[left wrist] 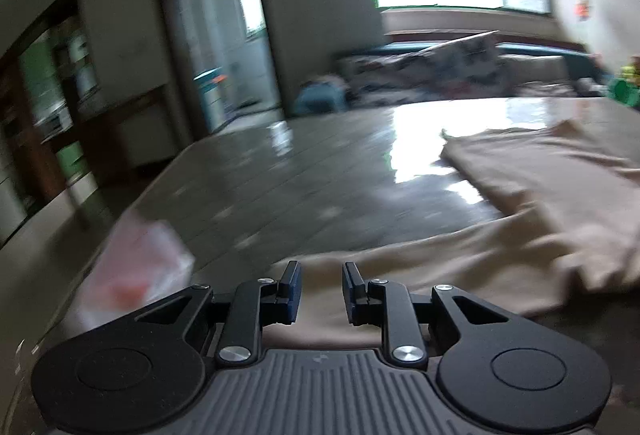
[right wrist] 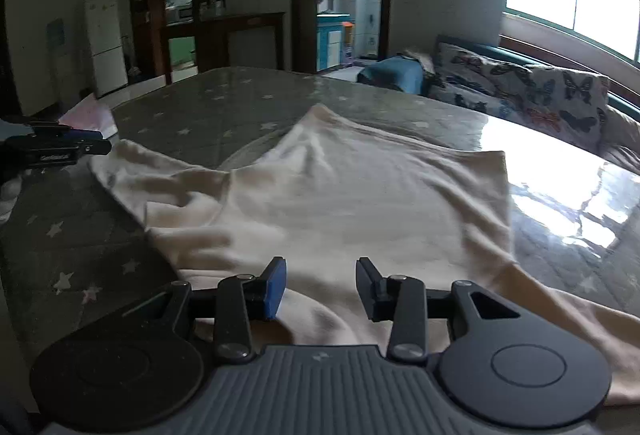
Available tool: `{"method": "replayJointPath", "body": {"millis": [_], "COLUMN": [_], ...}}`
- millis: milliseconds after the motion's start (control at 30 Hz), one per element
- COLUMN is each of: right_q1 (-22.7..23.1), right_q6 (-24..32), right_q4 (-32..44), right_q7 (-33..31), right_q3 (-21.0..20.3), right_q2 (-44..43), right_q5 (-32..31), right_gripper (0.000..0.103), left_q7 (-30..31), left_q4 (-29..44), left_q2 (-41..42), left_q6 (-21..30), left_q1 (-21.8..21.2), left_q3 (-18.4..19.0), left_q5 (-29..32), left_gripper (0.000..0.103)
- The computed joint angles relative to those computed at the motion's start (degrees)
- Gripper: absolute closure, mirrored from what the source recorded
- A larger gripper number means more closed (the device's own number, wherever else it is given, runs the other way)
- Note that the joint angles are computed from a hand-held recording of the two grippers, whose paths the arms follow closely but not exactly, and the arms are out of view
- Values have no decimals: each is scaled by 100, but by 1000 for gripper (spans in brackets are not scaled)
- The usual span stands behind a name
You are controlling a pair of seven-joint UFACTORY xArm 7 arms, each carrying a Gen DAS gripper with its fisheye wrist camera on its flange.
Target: Fold clothes
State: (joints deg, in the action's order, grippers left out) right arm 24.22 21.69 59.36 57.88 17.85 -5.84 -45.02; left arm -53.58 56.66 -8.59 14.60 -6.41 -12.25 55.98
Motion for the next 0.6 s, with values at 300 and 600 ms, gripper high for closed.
{"method": "replayJointPath", "body": {"millis": [300, 600], "right_q1": [199, 353], "right_q6": [8, 22], "right_q4": [259, 334], "right_q7": [-226, -438], "right_q3": [-97, -207], "right_q2": [300, 470], "right_q5": [22, 193], "right_gripper": [63, 63], "left_q7": [812, -136], "left_q4": [-180, 225], "left_q2": [63, 332], "left_q6": [-147, -244], "left_q1": [-61, 261], "left_q3": [254, -23], "left_q5": [-1298, 337], "left_gripper": [76, 96]}}
